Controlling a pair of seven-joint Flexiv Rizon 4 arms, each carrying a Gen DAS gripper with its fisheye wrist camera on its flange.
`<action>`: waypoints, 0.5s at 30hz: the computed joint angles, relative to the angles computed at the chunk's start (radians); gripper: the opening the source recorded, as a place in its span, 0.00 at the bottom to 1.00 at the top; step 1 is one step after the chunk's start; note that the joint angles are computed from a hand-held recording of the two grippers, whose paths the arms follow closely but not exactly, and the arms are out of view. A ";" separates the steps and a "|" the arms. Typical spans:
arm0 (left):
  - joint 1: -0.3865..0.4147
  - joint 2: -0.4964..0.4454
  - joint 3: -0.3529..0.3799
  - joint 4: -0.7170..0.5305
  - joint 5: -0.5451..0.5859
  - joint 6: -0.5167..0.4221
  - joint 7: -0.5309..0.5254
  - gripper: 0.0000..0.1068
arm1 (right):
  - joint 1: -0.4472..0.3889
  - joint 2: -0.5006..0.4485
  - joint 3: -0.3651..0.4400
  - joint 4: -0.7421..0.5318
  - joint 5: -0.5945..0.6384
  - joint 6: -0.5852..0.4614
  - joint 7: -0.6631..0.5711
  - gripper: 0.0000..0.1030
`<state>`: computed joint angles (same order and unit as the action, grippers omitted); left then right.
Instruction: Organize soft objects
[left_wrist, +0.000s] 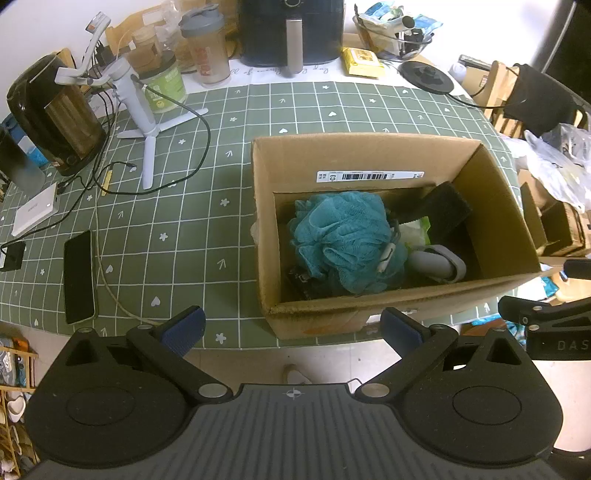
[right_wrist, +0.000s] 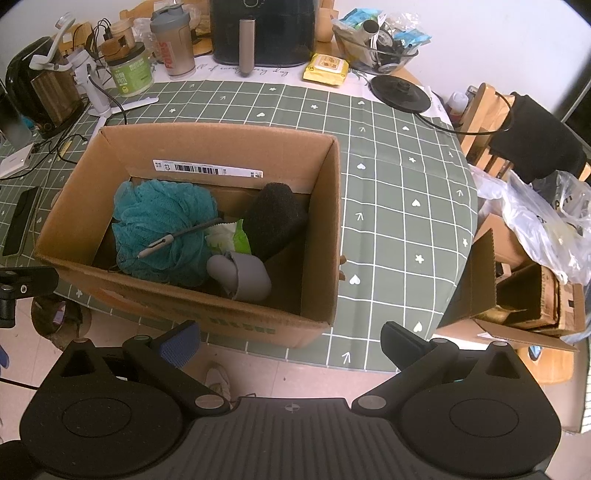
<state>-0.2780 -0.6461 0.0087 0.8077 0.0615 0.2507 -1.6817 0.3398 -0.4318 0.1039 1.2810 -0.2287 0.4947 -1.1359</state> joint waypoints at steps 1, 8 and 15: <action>0.000 0.000 0.000 -0.001 0.000 -0.001 0.000 0.96 | 0.002 -0.001 0.000 -0.002 -0.001 -0.003 0.003 1.00; 0.001 -0.003 0.000 -0.005 0.000 -0.003 0.002 0.96 | 0.003 -0.003 -0.001 -0.007 -0.003 -0.005 0.007 1.00; 0.001 -0.005 0.000 -0.009 0.000 -0.006 0.003 0.96 | 0.004 -0.005 -0.001 -0.009 -0.003 -0.006 0.008 1.00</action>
<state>-0.2772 -0.6508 0.0088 0.7986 0.0613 0.2451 -1.6783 0.3437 -0.4363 0.1025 1.2722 -0.2321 0.4891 -1.1282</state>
